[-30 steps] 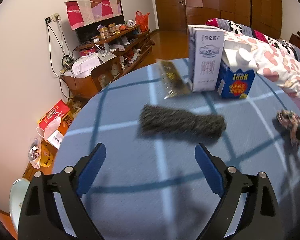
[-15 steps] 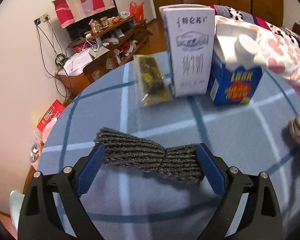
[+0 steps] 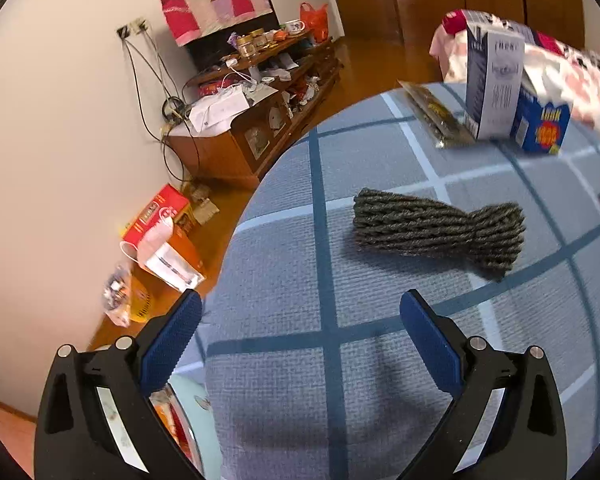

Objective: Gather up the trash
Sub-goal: 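Grasp the black mesh scrubber with the left tool while the right tool grasps the patterned cloth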

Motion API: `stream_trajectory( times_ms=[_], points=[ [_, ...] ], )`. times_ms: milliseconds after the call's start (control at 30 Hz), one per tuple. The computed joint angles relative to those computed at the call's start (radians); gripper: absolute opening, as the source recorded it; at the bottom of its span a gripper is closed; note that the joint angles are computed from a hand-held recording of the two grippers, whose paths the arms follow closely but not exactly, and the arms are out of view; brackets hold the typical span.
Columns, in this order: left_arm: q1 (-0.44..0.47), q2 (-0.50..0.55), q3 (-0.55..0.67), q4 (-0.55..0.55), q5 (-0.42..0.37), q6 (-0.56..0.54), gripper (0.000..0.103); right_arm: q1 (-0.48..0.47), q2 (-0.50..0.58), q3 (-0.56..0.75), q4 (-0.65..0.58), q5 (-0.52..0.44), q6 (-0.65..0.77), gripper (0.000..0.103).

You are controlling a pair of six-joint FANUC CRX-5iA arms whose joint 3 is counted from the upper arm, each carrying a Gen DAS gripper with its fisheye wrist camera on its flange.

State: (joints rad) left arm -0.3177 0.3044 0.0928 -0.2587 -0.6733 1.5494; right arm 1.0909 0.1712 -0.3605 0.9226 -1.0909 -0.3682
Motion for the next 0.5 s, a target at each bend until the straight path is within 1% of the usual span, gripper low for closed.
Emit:
stream_trajectory(
  times_ms=[100,167,200,233,267,300,333,367,400,433,467,500],
  points=[
    [0.004,0.001,-0.014,0.057,0.05,-0.03,0.097,0.003,0.011,0.015,-0.005,-0.005,0.01,0.019],
    [-0.004,0.024,0.007,0.066,0.069,-0.018,0.097,0.007,0.013,0.02,-0.007,-0.01,0.013,0.019],
    [0.001,0.038,0.014,0.092,0.089,-0.039,0.097,0.01,0.014,0.023,-0.005,-0.014,0.012,0.019],
    [-0.002,0.057,0.033,0.095,0.093,-0.04,0.097,0.013,0.015,0.026,-0.002,-0.018,0.011,0.019],
    [0.001,0.081,0.055,0.105,0.098,-0.046,0.096,0.014,0.016,0.028,0.0,-0.018,0.011,0.02],
    [0.004,0.095,0.062,0.126,0.104,-0.053,0.093,0.016,0.019,0.032,0.003,-0.019,0.014,0.02],
    [0.018,0.117,0.07,0.193,0.102,-0.095,0.088,0.017,0.022,0.035,0.003,-0.019,0.015,0.02],
    [0.024,0.133,0.078,0.233,0.09,-0.119,0.074,0.017,0.025,0.039,0.003,-0.017,0.017,0.02],
    [0.039,0.151,0.076,0.321,0.079,-0.19,0.065,0.017,0.029,0.043,0.002,-0.014,0.021,0.02],
    [0.053,0.162,0.053,0.438,0.079,-0.29,0.06,0.017,0.034,0.048,0.001,-0.011,0.028,0.02],
    [0.061,0.167,0.033,0.516,0.079,-0.363,0.049,0.017,0.039,0.054,-0.001,-0.009,0.034,0.02],
    [0.065,0.163,-0.001,0.598,0.095,-0.442,0.044,0.017,0.042,0.057,-0.003,-0.008,0.037,0.02]
  ],
)
